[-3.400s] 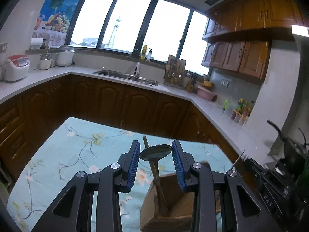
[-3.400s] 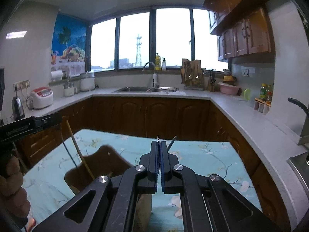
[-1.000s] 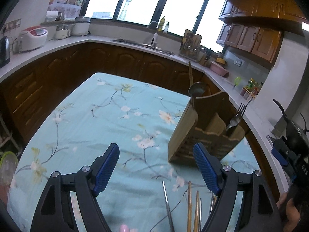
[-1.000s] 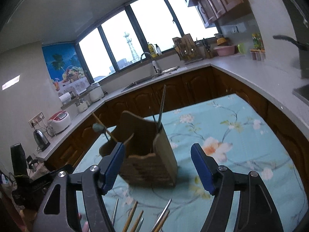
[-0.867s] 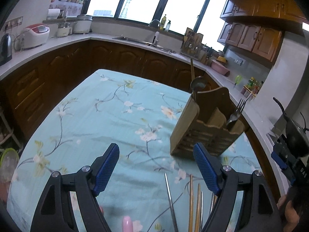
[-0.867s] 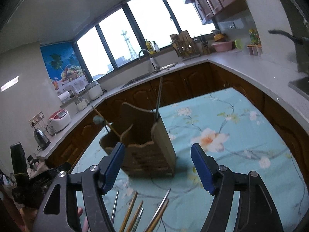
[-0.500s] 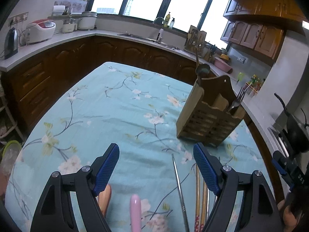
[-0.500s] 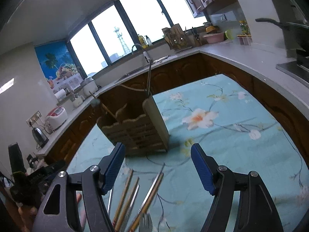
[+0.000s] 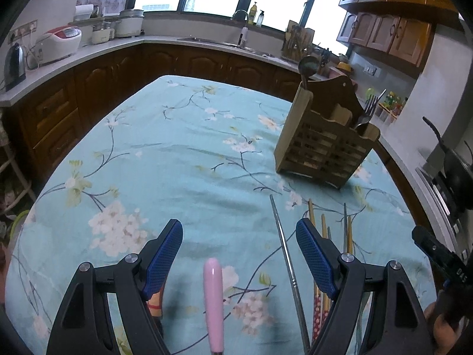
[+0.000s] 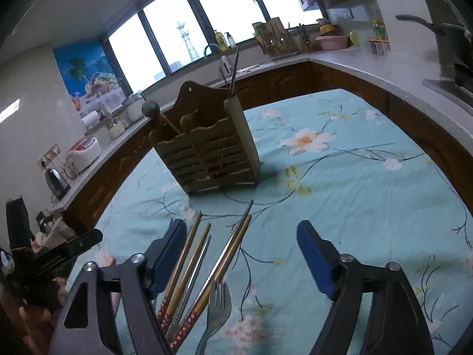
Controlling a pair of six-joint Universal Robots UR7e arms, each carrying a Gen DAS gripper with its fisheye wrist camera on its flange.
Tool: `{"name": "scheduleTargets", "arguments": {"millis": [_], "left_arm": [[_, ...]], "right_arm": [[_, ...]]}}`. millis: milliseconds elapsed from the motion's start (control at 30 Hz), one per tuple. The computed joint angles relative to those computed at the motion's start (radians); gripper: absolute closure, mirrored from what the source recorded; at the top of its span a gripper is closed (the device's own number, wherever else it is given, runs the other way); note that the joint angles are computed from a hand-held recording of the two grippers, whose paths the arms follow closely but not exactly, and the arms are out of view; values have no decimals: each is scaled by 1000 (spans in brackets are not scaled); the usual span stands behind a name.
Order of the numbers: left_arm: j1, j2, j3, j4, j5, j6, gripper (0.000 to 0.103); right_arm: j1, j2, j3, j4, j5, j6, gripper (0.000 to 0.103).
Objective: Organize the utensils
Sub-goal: 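Move both tools back over the remaining utensils, then grasp a metal chopstick with the left tool while the right tool grasps a wooden chopstick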
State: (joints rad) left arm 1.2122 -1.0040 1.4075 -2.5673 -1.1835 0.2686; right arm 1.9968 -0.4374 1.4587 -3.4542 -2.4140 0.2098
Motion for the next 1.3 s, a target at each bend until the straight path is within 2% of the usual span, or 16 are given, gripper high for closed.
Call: {"name": "scheduleTargets", "arguments": {"millis": [67, 133, 500, 733, 800, 867, 967, 1100, 1200, 1300], "left_arm": [[-1, 4, -6, 9, 6, -2, 24], [-1, 6, -10, 18, 15, -5, 24], [-9, 57, -64, 72, 49, -9, 24], [-15, 112, -130, 134, 100, -8, 24], [-18, 131, -154, 151, 110, -6, 24], [-21, 151, -178, 168, 117, 0, 25], [-26, 177, -205, 177, 128, 19, 25], [-33, 217, -247, 191, 142, 40, 28], [-33, 253, -294, 225, 148, 38, 38], [-30, 289, -348, 267, 149, 30, 44]], "right_arm": [[1, 5, -3, -3, -4, -4, 13], [3, 10, -10, 7, -24, -2, 12], [-13, -6, -15, 131, -26, 76, 12], [-17, 6, -59, 222, -46, 79, 14], [-19, 9, -72, 245, -48, 76, 24], [-25, 10, -85, 289, -46, 92, 40], [-42, 4, -91, 333, -11, 120, 51], [-63, 2, -104, 375, 37, 143, 57], [-75, 8, -130, 412, 62, 145, 61], [-87, 17, -164, 460, 76, 145, 73]]}}
